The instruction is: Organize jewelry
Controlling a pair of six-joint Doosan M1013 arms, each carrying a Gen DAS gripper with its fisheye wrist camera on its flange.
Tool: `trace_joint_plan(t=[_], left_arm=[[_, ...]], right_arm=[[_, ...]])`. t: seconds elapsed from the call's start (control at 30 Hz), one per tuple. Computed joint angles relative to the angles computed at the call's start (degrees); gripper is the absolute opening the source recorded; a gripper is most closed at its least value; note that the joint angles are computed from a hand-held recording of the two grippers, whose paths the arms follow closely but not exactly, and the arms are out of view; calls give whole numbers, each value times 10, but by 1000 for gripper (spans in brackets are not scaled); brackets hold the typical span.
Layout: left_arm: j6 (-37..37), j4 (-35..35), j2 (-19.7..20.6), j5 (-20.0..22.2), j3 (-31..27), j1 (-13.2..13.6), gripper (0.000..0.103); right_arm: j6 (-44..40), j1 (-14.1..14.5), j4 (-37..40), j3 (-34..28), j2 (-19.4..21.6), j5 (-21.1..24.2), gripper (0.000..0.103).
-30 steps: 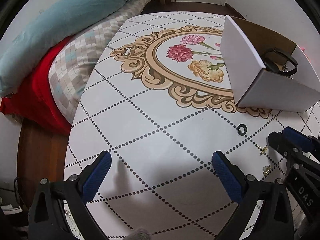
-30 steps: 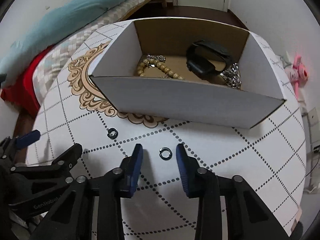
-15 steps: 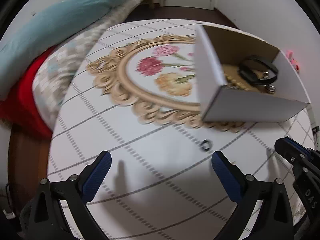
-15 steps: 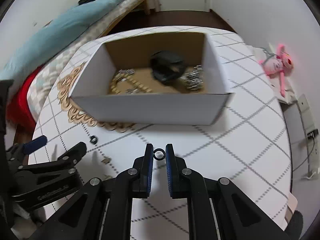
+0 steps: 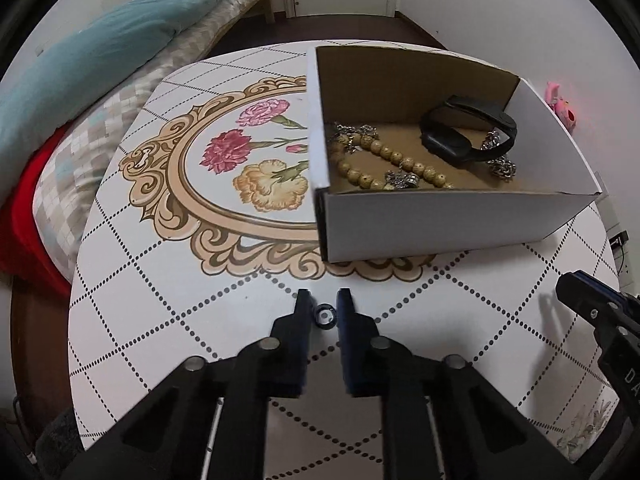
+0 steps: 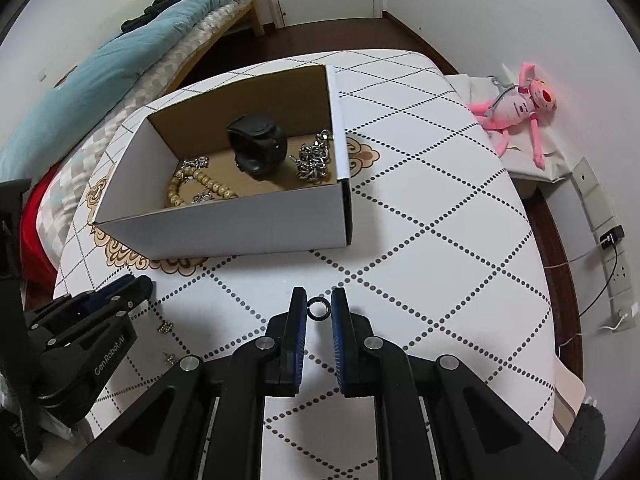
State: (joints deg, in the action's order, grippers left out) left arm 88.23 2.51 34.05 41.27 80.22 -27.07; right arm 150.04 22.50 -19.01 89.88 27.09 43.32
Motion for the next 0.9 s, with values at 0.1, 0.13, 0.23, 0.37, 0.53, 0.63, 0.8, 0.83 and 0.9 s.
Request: trace_joint_plan(t=[0.1, 0.13, 0.23, 0.37, 0.53, 0.63, 0.8, 0.83, 0.9], left_arm=[[-2, 3, 1, -2, 0, 0, 10], [-4, 3, 1, -2, 0, 0, 10], [1, -9, -4, -2, 2, 2, 10], [35, -59, -28, -9, 10, 6, 10], [106, -168, -29, 14, -35, 20, 10], [126, -204, -2, 53, -91, 25, 10], [115, -204, 52, 134, -182, 23, 11], [99, -188, 62, 152, -201, 21, 11], [83, -175, 73, 175, -220, 19, 11]], right_arm=[[4, -1, -1, 1, -3, -3, 13], [5, -1, -1, 2, -4, -6, 13], [7, -1, -2, 4, -10, -14, 13], [0, -2, 4, 5, -24, -35, 13], [-45, -21, 49, -9, -36, -74, 13], [-106, -38, 92, -38, -22, -67, 13], [-204, -61, 168, -92, 17, -3, 13], [-227, -65, 185, -104, 26, 18, 13], [-254, -71, 214, -122, 39, 51, 14]])
